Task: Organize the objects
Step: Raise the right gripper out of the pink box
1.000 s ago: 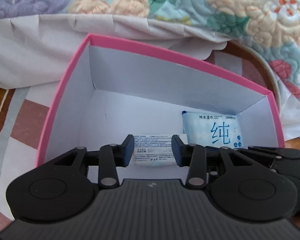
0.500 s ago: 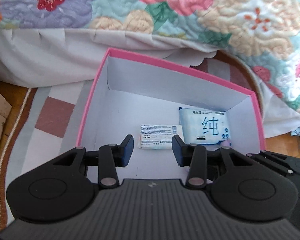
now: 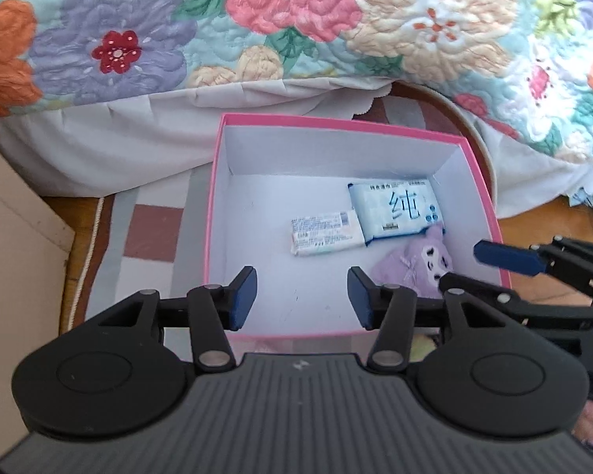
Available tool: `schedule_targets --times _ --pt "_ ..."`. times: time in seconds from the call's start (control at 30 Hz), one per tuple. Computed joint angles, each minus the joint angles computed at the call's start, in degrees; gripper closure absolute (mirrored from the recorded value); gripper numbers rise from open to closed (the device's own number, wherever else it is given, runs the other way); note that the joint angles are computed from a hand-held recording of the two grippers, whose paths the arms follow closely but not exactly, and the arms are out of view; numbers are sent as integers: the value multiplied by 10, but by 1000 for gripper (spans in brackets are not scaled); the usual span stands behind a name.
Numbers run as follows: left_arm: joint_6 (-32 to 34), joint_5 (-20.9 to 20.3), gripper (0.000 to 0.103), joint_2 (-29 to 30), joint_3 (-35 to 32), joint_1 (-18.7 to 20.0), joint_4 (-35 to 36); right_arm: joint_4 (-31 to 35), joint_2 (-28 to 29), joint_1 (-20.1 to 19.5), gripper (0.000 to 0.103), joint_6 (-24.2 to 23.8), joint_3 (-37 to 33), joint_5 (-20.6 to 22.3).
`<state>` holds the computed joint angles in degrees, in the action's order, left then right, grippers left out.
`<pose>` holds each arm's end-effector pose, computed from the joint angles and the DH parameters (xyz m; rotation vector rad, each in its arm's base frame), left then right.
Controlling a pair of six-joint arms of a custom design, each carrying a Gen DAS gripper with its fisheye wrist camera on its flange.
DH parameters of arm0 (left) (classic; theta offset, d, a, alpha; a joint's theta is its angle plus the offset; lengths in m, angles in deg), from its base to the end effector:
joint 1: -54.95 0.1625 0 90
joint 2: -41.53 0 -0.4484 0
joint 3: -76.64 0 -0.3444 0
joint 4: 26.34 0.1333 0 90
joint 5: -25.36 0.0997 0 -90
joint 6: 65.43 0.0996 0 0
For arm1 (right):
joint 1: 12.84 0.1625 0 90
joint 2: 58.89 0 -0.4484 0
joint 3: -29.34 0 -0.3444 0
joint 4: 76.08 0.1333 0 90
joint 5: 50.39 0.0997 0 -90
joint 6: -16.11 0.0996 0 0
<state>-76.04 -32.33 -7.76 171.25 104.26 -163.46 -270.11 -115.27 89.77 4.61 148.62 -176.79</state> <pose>-0.2738 -0.6046 0.1765 0.6690 2.5359 -0.3660 0.1888 -0.5039 0.2345 0.2094 -2.3826 0.8981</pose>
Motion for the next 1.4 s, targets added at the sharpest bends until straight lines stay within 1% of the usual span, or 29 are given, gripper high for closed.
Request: schedule_targets --times 0.1,0.2,0.3,0.47,0.53,0.6,0.7,0.77,0.87,0.97,1.17,1.23,1.33,1.4 --pt "-3 -1 53 -15 13 -4 14 2 -4 13 54 1 8 -15" --pt "-1 -4 53 -31 31 -8 10 4 -11 25 54 9 19 -15" --pt "4 -7 53 -49 47 -15 6 -1 -16 41 49 4 30 -26" --pt "17 -1 53 -76 74 -30 6 -4 -23 66 48 1 43 -43" --pt "30 -3 53 -85 83 -34 3 3 -29 75 47 5 47 -46" --pt "21 1 53 -91 87 -37 13 15 -33 83 47 12 49 -50" --pt "23 -1 53 -102 96 -42 12 24 -37 97 42 19 53 -56" --pt "25 -2 53 -111 105 -46 10 21 -36 107 35 17 58 -66" --pt "27 -8 48 -123 117 -49 10 11 -35 121 34 22 66 -81" --pt "38 -11 45 -136 133 -53 6 16 -42 130 32 37 74 -82" --pt "38 -21 44 -156 162 -54 17 25 -44 152 26 63 88 -99" --pt "35 -24 44 -162 169 -53 18 34 -45 155 25 75 92 -100" --pt "35 -30 43 -170 177 -52 17 54 -48 155 21 88 96 -89" --pt "43 -33 41 -176 184 -53 12 49 -43 152 19 90 103 -80"
